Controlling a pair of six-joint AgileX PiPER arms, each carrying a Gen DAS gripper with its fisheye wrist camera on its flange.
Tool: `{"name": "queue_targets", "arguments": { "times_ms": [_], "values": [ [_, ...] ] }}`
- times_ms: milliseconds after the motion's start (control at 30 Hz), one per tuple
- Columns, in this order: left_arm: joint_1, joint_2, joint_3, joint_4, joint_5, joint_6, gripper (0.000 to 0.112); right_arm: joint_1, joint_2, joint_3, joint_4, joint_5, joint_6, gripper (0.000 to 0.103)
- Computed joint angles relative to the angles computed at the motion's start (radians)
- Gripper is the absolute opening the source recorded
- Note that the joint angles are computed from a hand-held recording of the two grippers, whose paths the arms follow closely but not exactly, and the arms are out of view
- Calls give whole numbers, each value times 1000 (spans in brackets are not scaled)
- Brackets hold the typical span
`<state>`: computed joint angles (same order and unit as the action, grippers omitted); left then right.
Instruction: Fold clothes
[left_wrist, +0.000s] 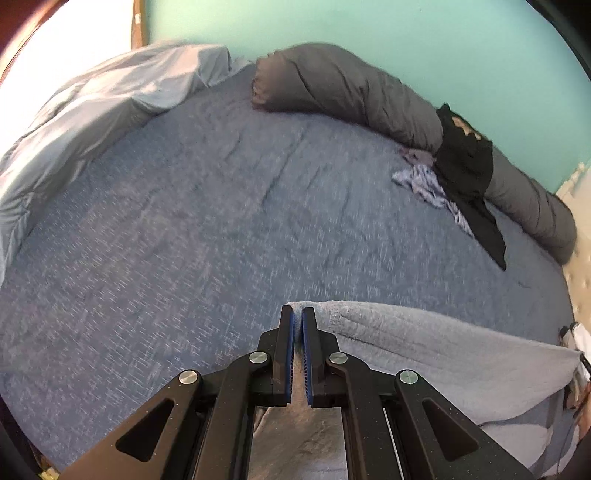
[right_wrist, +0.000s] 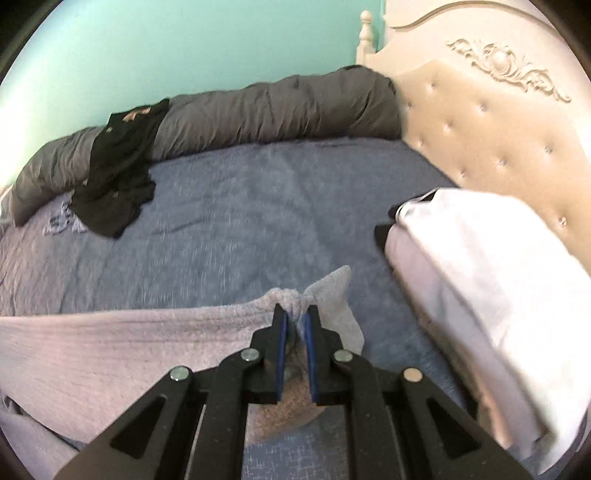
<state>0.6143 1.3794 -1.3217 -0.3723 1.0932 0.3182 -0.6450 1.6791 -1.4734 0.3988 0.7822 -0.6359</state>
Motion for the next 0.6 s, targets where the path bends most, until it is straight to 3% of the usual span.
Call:
{"name": "queue_targets", "arguments": {
  "times_ms": [267,600],
  "values": [
    [-32,114,-188,12,43,-69,4,83,123,-249,-129,54,190,9],
    [-177,298,-343,147,-52,-244,0,190,351,-530,-298,87,363,9]
  ]
}}
